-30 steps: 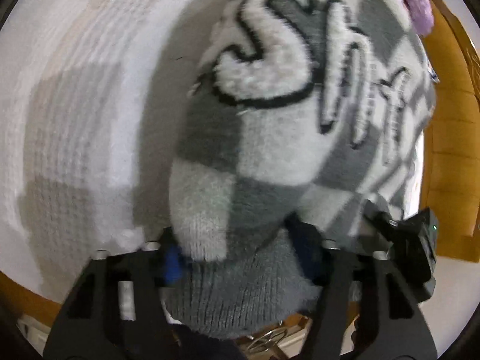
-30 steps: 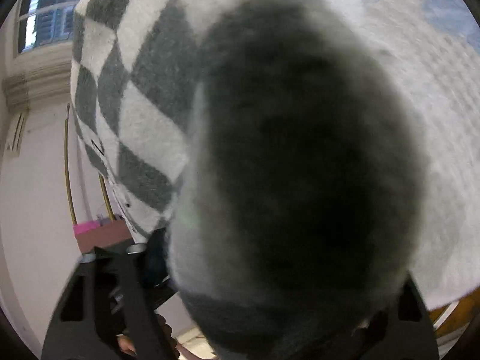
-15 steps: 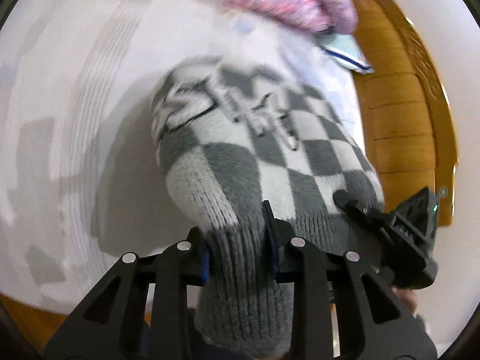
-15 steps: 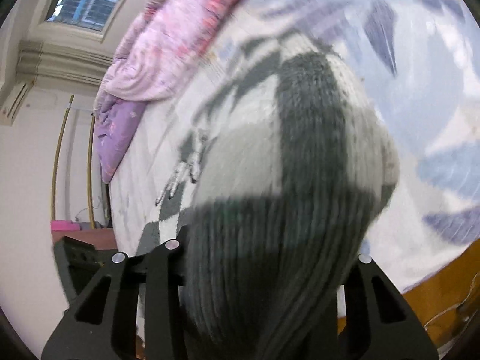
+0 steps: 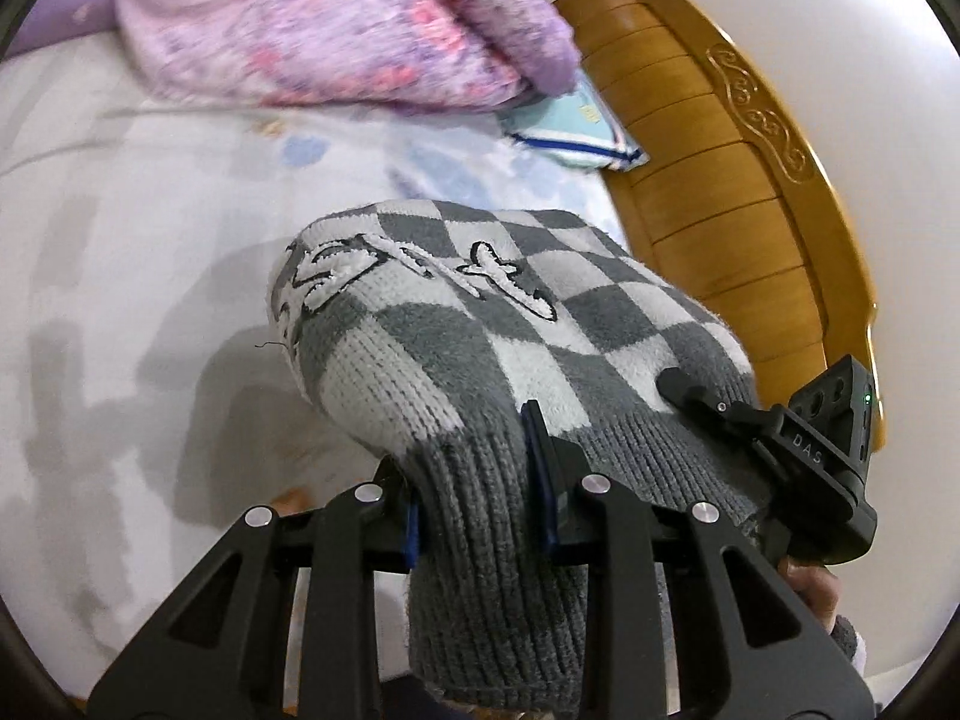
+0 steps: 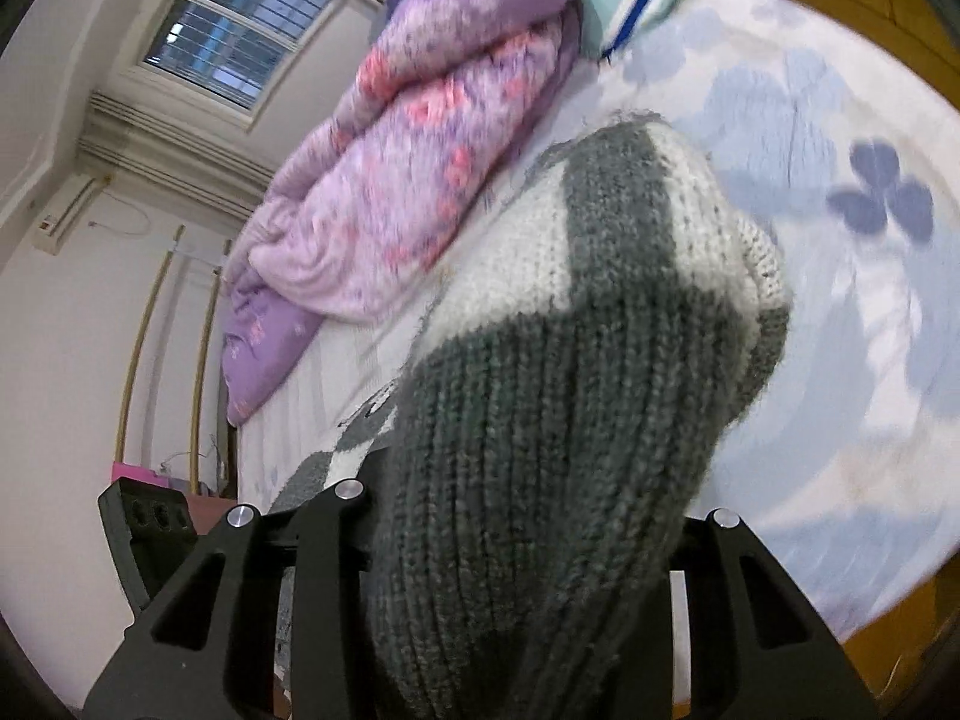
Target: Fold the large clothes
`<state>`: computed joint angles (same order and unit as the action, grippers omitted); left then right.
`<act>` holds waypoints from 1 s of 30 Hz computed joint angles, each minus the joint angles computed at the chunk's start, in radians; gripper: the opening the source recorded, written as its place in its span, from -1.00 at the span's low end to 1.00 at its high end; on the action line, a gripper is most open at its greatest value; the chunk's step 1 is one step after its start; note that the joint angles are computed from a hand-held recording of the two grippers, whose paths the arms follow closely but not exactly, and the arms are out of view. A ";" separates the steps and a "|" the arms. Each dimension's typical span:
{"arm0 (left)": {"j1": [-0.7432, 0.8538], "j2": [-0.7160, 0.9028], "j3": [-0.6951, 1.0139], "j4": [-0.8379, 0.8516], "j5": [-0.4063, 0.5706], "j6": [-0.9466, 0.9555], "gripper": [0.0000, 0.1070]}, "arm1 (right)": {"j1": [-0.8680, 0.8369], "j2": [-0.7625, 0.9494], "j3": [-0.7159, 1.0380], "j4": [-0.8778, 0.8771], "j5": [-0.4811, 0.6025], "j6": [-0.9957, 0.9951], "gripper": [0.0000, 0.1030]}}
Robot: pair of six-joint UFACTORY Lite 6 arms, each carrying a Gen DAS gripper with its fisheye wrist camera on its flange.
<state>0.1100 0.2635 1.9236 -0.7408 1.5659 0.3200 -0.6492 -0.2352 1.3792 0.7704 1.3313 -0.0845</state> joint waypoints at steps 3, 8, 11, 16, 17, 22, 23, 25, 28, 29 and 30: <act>-0.218 0.080 0.061 0.011 -0.209 -0.130 -0.51 | -0.157 0.273 0.234 0.056 0.070 -0.189 -0.33; -0.515 0.391 0.352 0.071 -0.505 -0.334 -0.51 | -0.290 0.751 0.757 0.092 0.133 -0.337 -0.32; -0.653 0.579 0.546 0.202 -0.580 -0.453 -0.51 | -0.340 1.011 1.033 0.078 0.168 -0.332 -0.32; -0.792 0.676 0.454 0.317 -0.683 -0.548 -0.51 | -0.377 1.181 1.021 -0.084 0.135 -0.399 -0.32; -0.830 0.643 0.350 0.336 -0.734 -0.533 -0.51 | -0.384 1.197 0.997 -0.120 0.126 -0.414 -0.32; -0.928 0.584 0.101 0.387 -0.787 -0.574 -0.39 | -0.469 1.174 0.739 -0.224 0.057 -0.485 -0.19; -0.930 0.585 0.075 0.388 -0.780 -0.587 -0.33 | -0.472 1.162 0.694 -0.263 0.038 -0.501 -0.15; -0.936 0.606 0.061 0.423 -0.739 -0.631 -0.14 | -0.489 1.157 0.640 -0.312 0.007 -0.521 -0.10; -0.950 0.613 0.041 0.527 -0.719 -0.720 0.35 | -0.503 1.138 0.586 -0.344 -0.031 -0.499 0.24; -0.947 0.625 0.054 0.531 -0.704 -0.724 0.42 | -0.506 1.126 0.567 -0.355 -0.053 -0.489 0.34; -0.943 0.628 0.061 0.528 -0.698 -0.721 0.44 | -0.506 1.119 0.559 -0.360 -0.056 -0.475 0.37</act>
